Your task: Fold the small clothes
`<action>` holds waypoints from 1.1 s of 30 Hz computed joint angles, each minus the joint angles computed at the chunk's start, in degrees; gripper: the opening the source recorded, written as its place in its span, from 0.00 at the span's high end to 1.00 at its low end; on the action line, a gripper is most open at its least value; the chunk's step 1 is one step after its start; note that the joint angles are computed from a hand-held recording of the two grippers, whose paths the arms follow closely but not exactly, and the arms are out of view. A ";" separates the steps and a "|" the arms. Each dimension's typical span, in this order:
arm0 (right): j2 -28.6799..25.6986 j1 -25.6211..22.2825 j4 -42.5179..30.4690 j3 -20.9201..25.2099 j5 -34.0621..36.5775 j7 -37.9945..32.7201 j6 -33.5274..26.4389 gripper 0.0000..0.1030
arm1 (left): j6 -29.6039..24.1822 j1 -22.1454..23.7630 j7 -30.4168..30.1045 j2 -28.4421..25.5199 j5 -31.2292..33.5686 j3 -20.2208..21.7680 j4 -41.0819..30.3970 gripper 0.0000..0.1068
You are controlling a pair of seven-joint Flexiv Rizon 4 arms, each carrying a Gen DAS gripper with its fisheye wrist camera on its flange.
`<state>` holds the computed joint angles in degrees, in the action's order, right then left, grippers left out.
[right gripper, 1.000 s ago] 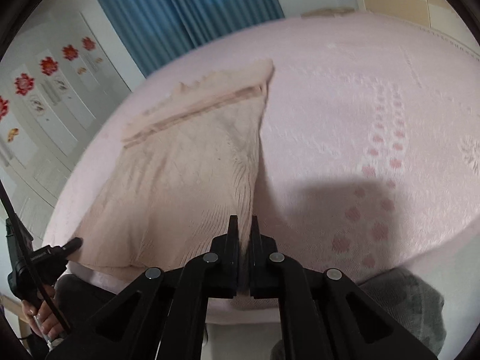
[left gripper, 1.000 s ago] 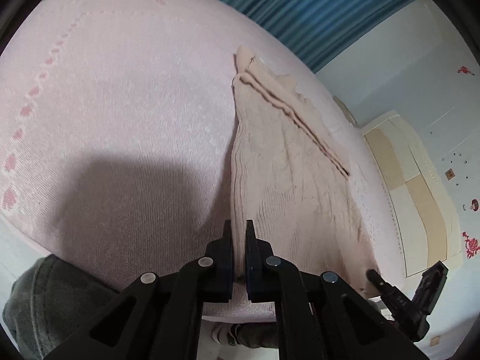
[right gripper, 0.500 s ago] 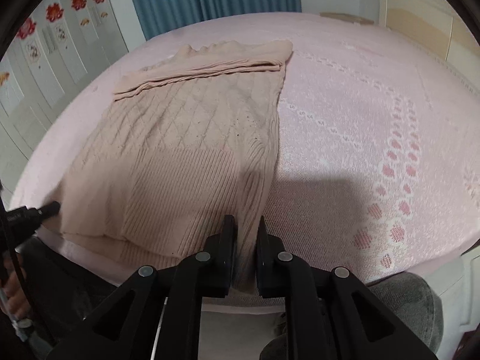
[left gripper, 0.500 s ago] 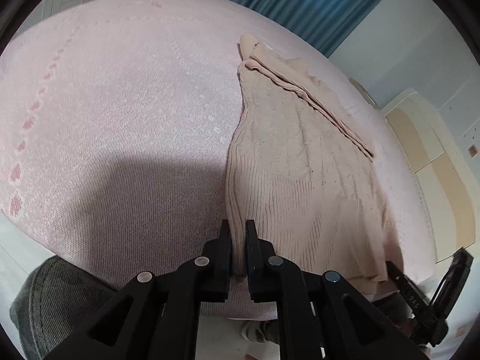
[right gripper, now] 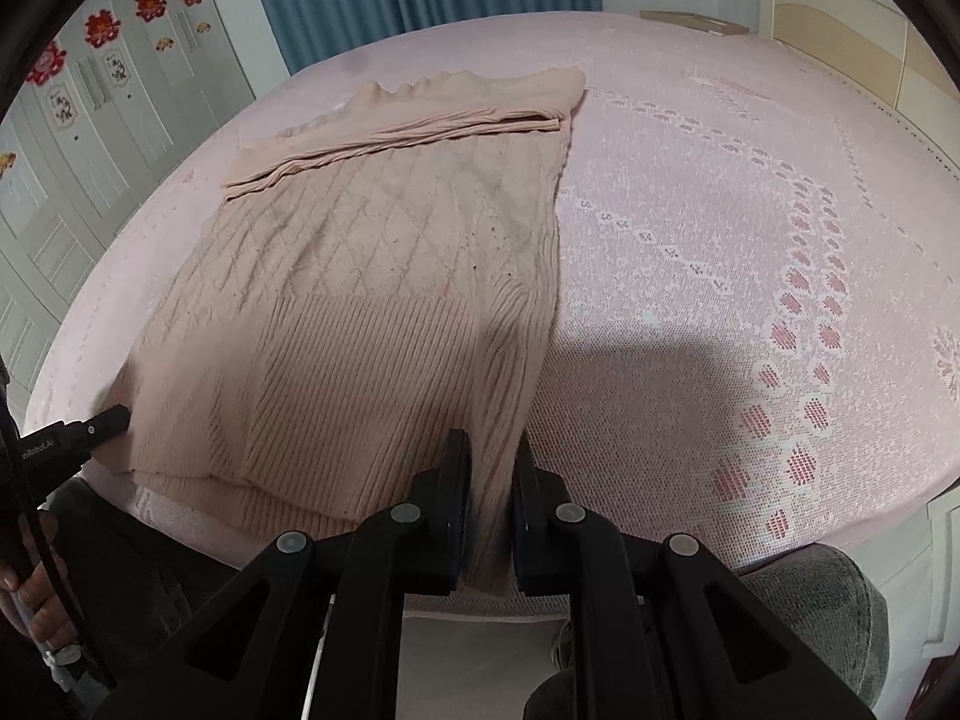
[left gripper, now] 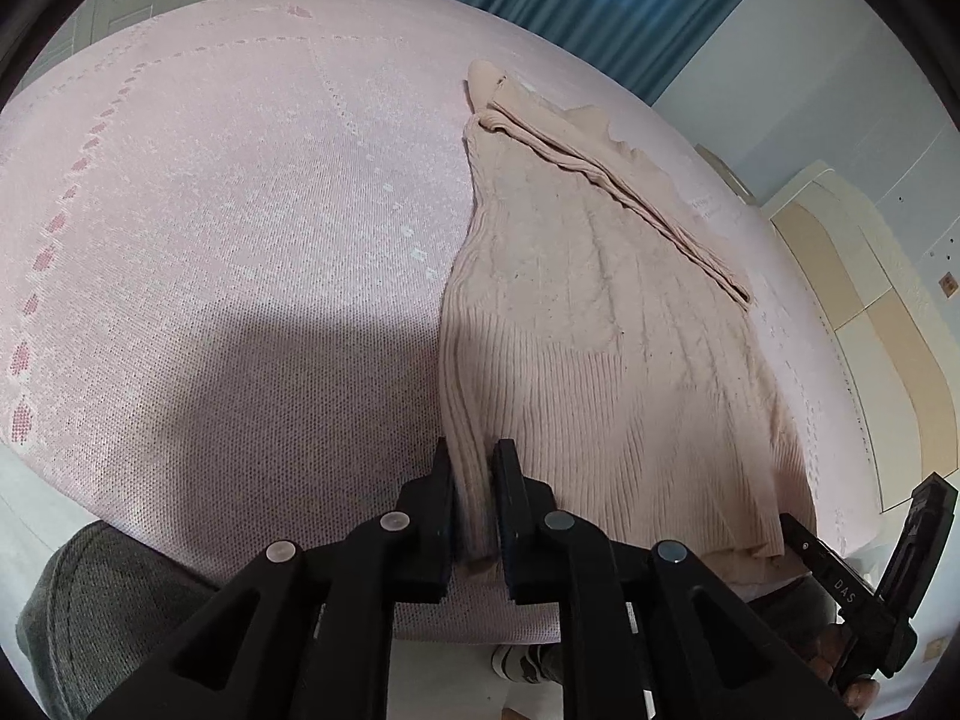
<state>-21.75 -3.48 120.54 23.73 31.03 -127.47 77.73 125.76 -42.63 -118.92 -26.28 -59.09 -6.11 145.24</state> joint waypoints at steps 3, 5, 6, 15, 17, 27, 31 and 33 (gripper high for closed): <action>0.04 0.20 -0.17 -0.37 -0.32 0.46 -0.79 0.88 | -0.50 0.59 0.17 0.15 1.43 0.09 0.03 0.85; 0.04 0.07 -0.59 -0.53 -0.35 0.57 -2.02 0.88 | -0.95 0.69 0.77 0.12 2.03 0.38 -0.23 0.83; 0.09 -0.26 -0.96 -0.51 -0.13 0.40 -3.08 0.88 | -1.06 0.33 1.18 0.08 1.59 0.52 -0.38 0.82; 1.07 -0.54 -3.58 -2.70 6.49 -3.99 -10.13 0.87 | 1.22 6.93 -10.10 0.15 15.96 -0.15 2.26 0.84; 1.32 0.59 -2.85 -2.93 7.33 -5.40 -7.51 0.93 | 2.64 8.69 -13.61 -0.19 20.21 -0.09 2.91 0.91; 3.21 -3.53 -4.88 -0.12 19.14 -17.89 -8.09 0.95 | 12.54 10.70 -20.50 -1.88 28.54 0.84 4.75 0.94; 4.35 -4.64 -7.23 -2.15 24.57 -20.33 -12.81 0.95 | 12.99 12.41 -22.39 -1.93 30.37 0.54 4.88 0.94; 4.72 -3.99 -7.70 -3.42 26.02 -21.06 -13.64 0.95 | 11.16 10.90 -20.56 -1.10 27.66 0.85 4.64 0.94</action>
<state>-17.03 -7.47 112.84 20.31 57.04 -148.53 64.09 136.92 -31.73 -139.48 -27.38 -31.43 -5.26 149.88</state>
